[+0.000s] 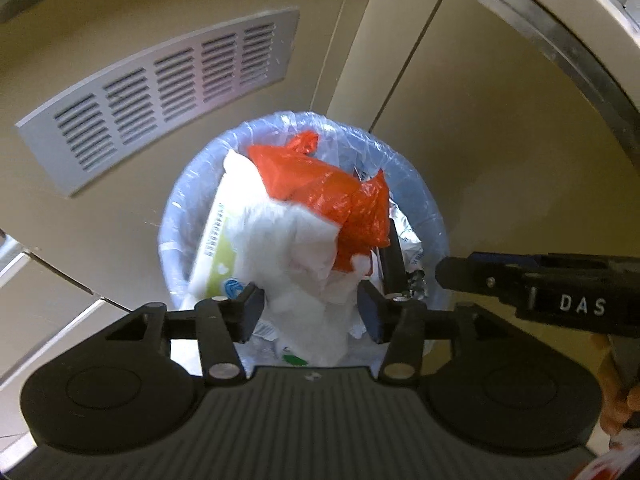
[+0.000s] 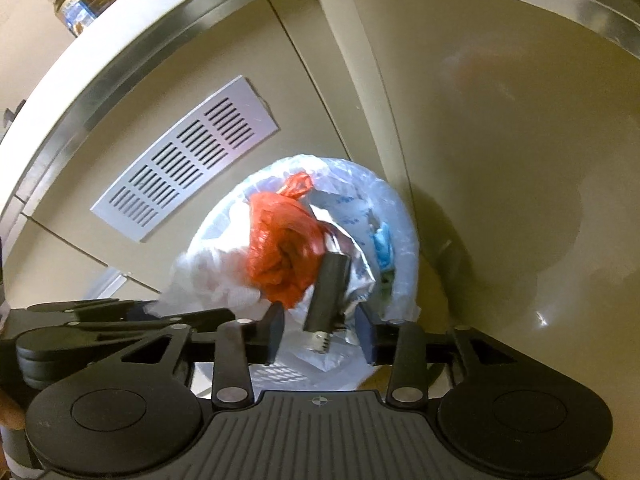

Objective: Collect trash

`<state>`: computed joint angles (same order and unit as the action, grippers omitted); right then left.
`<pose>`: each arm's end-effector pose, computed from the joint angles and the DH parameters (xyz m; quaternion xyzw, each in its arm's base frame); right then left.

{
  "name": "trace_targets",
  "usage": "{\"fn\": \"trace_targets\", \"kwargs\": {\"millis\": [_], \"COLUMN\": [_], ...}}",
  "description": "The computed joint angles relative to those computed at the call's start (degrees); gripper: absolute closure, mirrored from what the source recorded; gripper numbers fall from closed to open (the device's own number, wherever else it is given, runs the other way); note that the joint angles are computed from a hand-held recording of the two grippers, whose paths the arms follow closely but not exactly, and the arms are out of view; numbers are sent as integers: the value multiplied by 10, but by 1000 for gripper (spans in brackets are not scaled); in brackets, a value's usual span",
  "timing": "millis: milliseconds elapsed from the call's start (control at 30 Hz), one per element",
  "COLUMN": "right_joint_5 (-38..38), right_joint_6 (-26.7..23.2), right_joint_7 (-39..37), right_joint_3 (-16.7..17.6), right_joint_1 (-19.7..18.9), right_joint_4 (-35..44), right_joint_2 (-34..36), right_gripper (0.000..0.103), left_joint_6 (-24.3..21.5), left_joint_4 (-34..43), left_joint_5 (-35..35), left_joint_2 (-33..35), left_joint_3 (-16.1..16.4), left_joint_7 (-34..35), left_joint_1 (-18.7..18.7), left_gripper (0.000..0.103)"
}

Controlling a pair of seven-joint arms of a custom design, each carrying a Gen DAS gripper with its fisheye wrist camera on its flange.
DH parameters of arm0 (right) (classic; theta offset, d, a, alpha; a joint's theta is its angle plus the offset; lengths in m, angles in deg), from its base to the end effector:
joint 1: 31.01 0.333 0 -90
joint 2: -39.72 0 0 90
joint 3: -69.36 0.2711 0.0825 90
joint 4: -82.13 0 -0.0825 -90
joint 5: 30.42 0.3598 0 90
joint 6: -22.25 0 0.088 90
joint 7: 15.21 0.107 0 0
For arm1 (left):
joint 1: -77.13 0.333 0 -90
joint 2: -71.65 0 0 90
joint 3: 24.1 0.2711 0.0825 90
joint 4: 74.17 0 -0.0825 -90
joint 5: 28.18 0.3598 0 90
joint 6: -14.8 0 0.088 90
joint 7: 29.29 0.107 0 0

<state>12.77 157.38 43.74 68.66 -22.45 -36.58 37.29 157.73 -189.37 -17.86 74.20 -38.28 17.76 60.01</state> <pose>0.5431 0.0840 0.4524 -0.7349 0.5893 0.0376 0.3335 0.4926 -0.2991 0.4470 -0.7178 0.6582 -0.2073 0.0926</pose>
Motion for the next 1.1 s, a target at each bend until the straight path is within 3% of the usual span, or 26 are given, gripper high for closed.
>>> {"fn": "trace_targets", "kwargs": {"millis": [300, 567, 867, 967, 1100], "right_joint_5": [55, 79, -28, -98, -128], "right_joint_6": [-13, -8, 118, 152, 167], "right_joint_7": [-61, -162, -188, -167, -160], "right_joint_3": [4, 25, 63, 64, 64], "right_joint_1": [8, 37, 85, 90, 84], "right_joint_4": [14, 31, 16, 13, 19], "right_joint_2": [0, 9, 47, 61, 74], "right_gripper": [61, 61, 61, 62, 87], "left_joint_6": [4, -32, -48, -44, -36], "left_joint_4": [-54, -110, -167, -176, -185], "left_joint_5": [8, 42, 43, 37, 26], "left_joint_2": [-79, -160, -209, -212, -212], "left_joint_3": [-2, -11, -9, -7, -4], "left_joint_7": [-11, -101, -159, -158, -149], "left_joint_1": [11, 45, 72, 74, 74], "left_gripper": [56, 57, 57, 57, 59]}}
